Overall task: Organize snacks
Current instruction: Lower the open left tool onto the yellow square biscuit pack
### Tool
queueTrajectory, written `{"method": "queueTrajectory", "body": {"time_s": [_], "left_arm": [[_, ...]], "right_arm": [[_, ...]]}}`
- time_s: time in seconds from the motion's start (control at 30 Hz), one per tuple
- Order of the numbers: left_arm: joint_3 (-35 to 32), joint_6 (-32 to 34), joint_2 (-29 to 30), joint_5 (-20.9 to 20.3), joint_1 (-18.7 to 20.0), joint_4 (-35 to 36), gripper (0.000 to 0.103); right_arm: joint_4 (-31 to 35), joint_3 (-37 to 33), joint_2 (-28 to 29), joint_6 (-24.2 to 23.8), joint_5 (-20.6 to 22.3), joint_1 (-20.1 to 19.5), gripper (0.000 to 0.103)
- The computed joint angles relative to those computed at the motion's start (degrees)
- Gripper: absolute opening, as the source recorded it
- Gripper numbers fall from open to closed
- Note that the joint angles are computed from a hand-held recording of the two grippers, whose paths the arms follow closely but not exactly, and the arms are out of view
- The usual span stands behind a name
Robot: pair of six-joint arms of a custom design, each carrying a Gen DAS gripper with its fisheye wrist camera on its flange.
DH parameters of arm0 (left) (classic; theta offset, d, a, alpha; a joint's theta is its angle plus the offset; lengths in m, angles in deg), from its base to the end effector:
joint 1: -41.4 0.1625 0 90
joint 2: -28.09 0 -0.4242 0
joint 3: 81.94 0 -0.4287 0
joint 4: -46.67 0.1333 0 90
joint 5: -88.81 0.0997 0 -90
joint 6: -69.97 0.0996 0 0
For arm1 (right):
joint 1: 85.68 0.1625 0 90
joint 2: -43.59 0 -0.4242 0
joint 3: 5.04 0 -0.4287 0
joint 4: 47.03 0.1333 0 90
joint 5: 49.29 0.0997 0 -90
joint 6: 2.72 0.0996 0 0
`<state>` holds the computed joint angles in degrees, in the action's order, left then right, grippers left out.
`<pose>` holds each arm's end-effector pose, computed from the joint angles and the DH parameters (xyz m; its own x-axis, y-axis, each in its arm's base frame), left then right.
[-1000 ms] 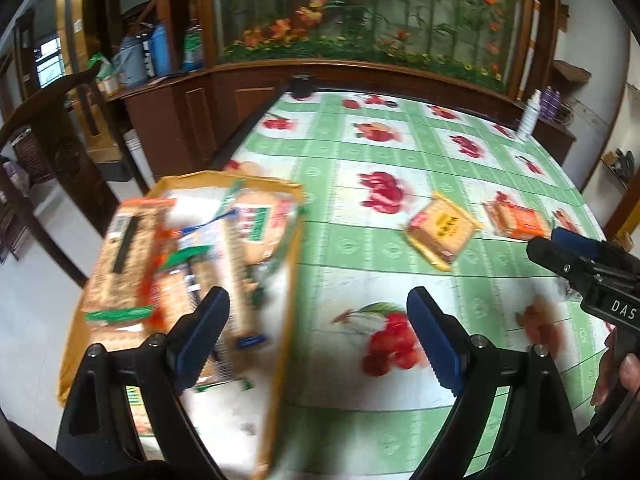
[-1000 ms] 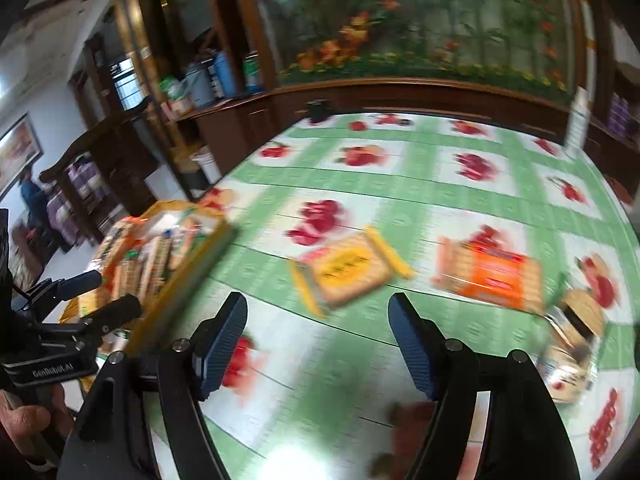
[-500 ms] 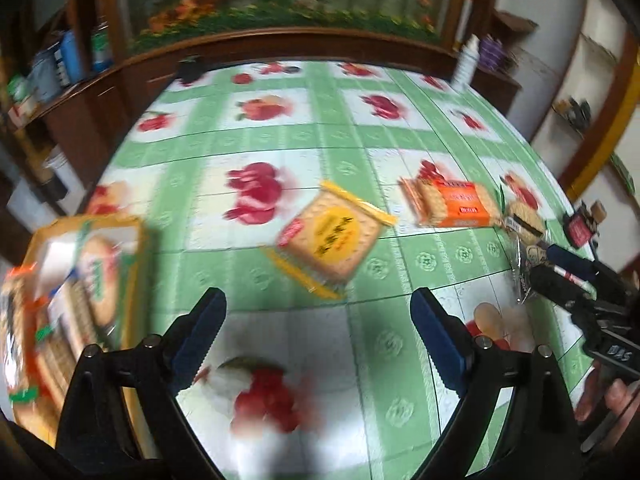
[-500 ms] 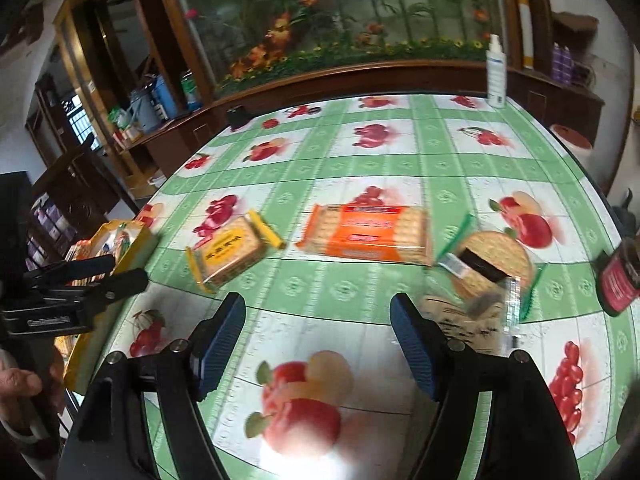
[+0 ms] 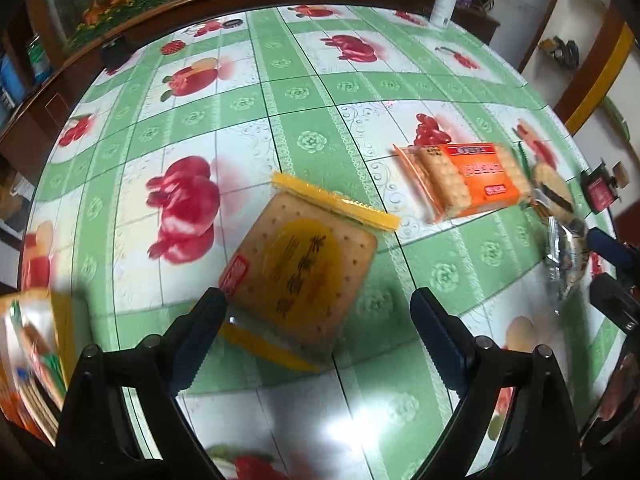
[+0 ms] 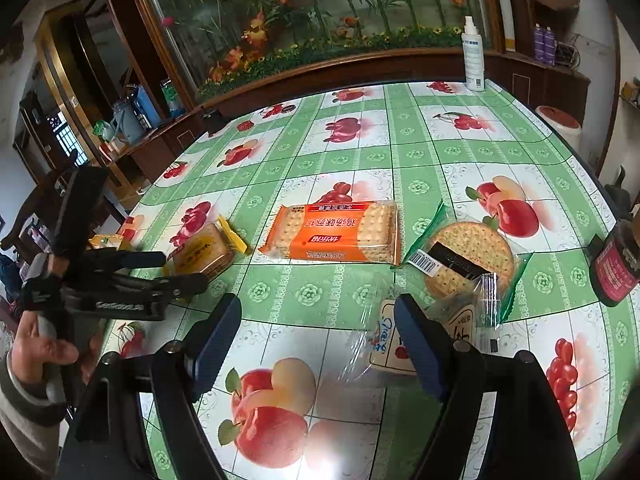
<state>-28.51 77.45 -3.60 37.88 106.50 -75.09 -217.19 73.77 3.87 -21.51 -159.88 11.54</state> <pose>-0.1888 -0.8724 0.1678 -0.6900 0.3418 -0.6380 0.5088 0.8560 -0.0917 0.1975 -0.7768 0.1585 -0.8762 -0.1353 0.4626 -0.3982 0.7440 -0.5366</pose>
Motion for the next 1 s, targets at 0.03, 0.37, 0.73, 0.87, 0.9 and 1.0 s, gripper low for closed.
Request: {"method": "queueTrajectory", "body": {"time_s": [0.03, 0.37, 0.73, 0.87, 0.9, 1.0], "left_arm": [[-1.0, 0.5, 0.7, 0.6, 0.0, 0.5, 0.094], [-6.8, 1.4, 3.6, 1.7, 0.1, 1.9, 0.094], [-11.0, -2.0, 5.1, -1.8, 0.8, 6.0, 0.094], [-10.0, 5.0, 4.7, -0.9, 0.0, 8.3, 0.094], [-10.1, 6.5, 4.7, -0.8, -0.1, 9.4, 0.094], [-10.4, 10.2, 5.0, 1.2, -0.3, 10.9, 0.094]], "right_arm": [[-0.2, 0.0, 0.0, 0.1, 0.0, -0.1, 0.079], [0.0, 0.0, -0.3, 0.6, -0.4, -0.2, 0.080], [1.1, -0.7, 0.1, 0.9, 0.0, -0.4, 0.080], [0.9, -0.4, -0.1, 0.8, 0.2, -0.5, 0.080], [0.9, -0.4, 0.0, 0.9, 0.2, -0.5, 0.080], [0.6, -0.4, 0.0, 1.2, 0.3, -0.5, 0.080]]}}
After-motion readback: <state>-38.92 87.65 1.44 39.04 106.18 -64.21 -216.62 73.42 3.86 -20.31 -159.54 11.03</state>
